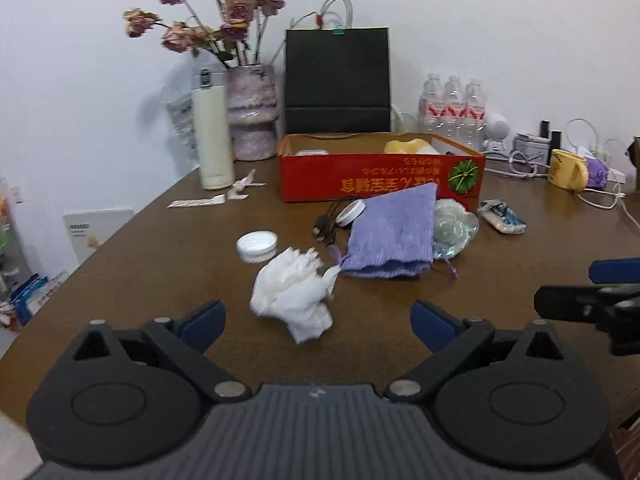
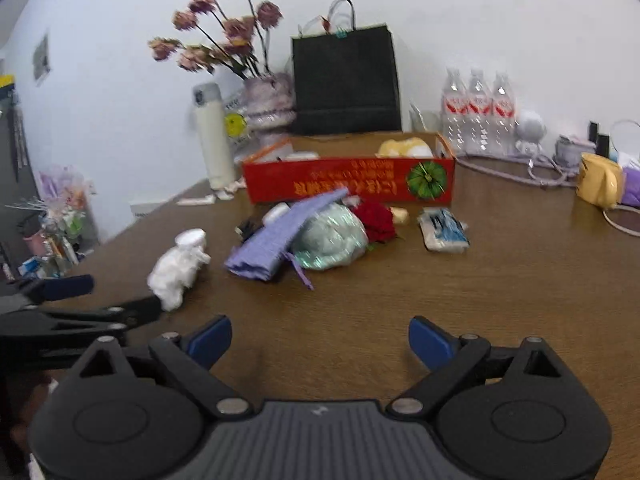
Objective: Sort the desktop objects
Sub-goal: 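Grasp the crumpled tissue with the left tool while the right tool grasps the white lid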
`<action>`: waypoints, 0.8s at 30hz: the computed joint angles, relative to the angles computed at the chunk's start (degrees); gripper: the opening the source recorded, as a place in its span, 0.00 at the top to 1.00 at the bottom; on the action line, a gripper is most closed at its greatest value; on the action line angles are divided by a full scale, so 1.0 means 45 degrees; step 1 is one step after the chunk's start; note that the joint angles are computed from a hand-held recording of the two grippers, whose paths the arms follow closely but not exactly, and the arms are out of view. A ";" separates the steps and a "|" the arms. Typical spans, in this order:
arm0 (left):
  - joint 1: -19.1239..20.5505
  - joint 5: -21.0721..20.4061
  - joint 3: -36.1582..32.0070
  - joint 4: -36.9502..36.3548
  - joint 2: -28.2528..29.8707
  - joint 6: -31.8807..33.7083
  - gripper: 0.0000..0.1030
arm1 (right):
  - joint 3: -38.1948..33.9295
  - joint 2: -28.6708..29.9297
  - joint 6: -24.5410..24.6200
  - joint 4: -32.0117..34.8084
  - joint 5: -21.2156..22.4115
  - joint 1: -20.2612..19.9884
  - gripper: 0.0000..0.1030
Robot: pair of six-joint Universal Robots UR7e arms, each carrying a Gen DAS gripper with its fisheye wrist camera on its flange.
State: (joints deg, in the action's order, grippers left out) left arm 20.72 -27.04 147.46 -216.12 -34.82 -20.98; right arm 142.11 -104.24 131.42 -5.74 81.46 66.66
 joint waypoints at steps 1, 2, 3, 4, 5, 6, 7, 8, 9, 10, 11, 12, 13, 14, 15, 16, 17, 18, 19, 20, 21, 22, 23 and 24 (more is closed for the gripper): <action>0.0311 -0.0006 -0.0285 -0.0480 0.0201 0.0679 0.10 | -0.0221 0.0148 0.0226 0.0113 0.0115 0.0285 0.11; 0.0579 0.0092 -0.0609 -0.0428 0.0252 0.1026 0.18 | -0.0475 0.0341 0.0539 0.0170 0.0262 0.0600 0.12; 0.0965 0.0157 -0.0999 -0.0104 0.0175 0.1303 0.21 | -0.0758 0.0551 0.0746 0.0285 0.0345 0.0847 0.14; 0.1390 0.0005 -0.1340 0.0048 0.0087 0.1676 0.24 | -0.1008 0.0812 0.0885 0.0343 0.0341 0.1034 0.17; 0.1751 -0.0067 -0.1605 0.0734 -0.0120 0.1576 0.28 | -0.1212 0.1025 0.0937 0.0402 0.0349 0.1157 0.22; 0.2103 -0.0127 -0.1868 0.1750 -0.0437 0.1196 0.30 | -0.1531 0.1390 0.1101 0.0447 0.0697 0.1548 0.25; 0.2461 -0.0416 -0.2076 0.2232 -0.0666 0.1128 0.36 | -0.1888 0.1792 0.1165 0.0600 0.0992 0.1846 0.30; 0.2769 -0.0779 -0.2190 0.2534 -0.0875 0.1104 0.52 | -0.2207 0.2175 0.1208 0.0734 0.1183 0.2104 0.33; 0.3058 -0.1189 -0.2255 0.2949 -0.1129 0.0991 0.63 | -0.2505 0.2536 0.1218 0.0872 0.1296 0.2331 0.34; 0.3197 -0.1265 -0.2266 0.2885 -0.1175 0.1059 0.79 | -0.2885 0.2999 0.1212 0.1038 0.1414 0.2609 0.35; 0.3216 -0.1148 -0.2170 0.2730 -0.1218 0.1161 0.80 | -0.3171 0.3344 0.1190 0.1149 0.1440 0.2812 0.37; 0.3231 -0.1163 -0.1935 0.2608 -0.1440 0.1363 0.81 | -0.3545 0.3807 0.1253 0.1233 0.1508 0.3109 0.38; 0.3217 -0.1103 -0.1666 0.2387 -0.1638 0.1376 0.82 | -0.4027 0.4363 0.1372 0.1399 0.1607 0.3443 0.38; 0.3157 -0.0943 -0.1385 0.2571 -0.1956 0.1054 0.83 | -0.4539 0.4975 0.1457 0.1552 0.1764 0.3818 0.38; 0.3093 -0.0749 -0.1043 0.2918 -0.2411 0.0689 0.83 | -0.4994 0.5534 0.1353 0.1625 0.1788 0.4120 0.38; 0.3016 -0.0476 -0.0706 0.3096 -0.2768 0.0401 0.83 | -0.5488 0.6166 0.1128 0.1634 0.1839 0.4409 0.38; 0.2924 -0.0083 -0.0416 0.3546 -0.3166 -0.0095 0.83 | -0.6174 0.6956 0.0997 0.1868 0.2178 0.4749 0.39; 0.2847 0.0320 -0.0145 0.4148 -0.3633 -0.0690 0.83 | -0.6836 0.7735 0.1089 0.2050 0.2593 0.5069 0.39; 0.2801 0.0638 0.0090 0.4805 -0.4118 -0.1324 0.83 | -0.7476 0.8495 0.1187 0.2271 0.2844 0.5307 0.41; 0.2783 0.0846 0.0246 0.5315 -0.4514 -0.1803 0.83 | -0.8051 0.9194 0.1153 0.2511 0.3028 0.5494 0.45; 0.2781 0.1052 0.0379 0.5760 -0.4885 -0.2189 0.83 | -0.8512 0.9790 0.1110 0.2612 0.3354 0.5696 0.46; 0.2786 0.1276 0.0458 0.6142 -0.5146 -0.2519 0.83 | -0.8971 1.0381 0.1155 0.2655 0.3954 0.5966 0.46; 0.2816 0.1446 0.0472 0.6525 -0.5390 -0.2789 0.83 | -0.9366 1.0872 0.1244 0.2755 0.4410 0.6164 0.46; 0.2860 0.1524 0.0489 0.6758 -0.5560 -0.2940 0.83 | -0.9626 1.1215 0.1307 0.2827 0.4643 0.6259 0.46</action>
State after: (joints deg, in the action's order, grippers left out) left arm 33.59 -20.18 149.66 -185.71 -59.84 -34.21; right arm 98.79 -53.77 137.30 6.98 102.35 94.82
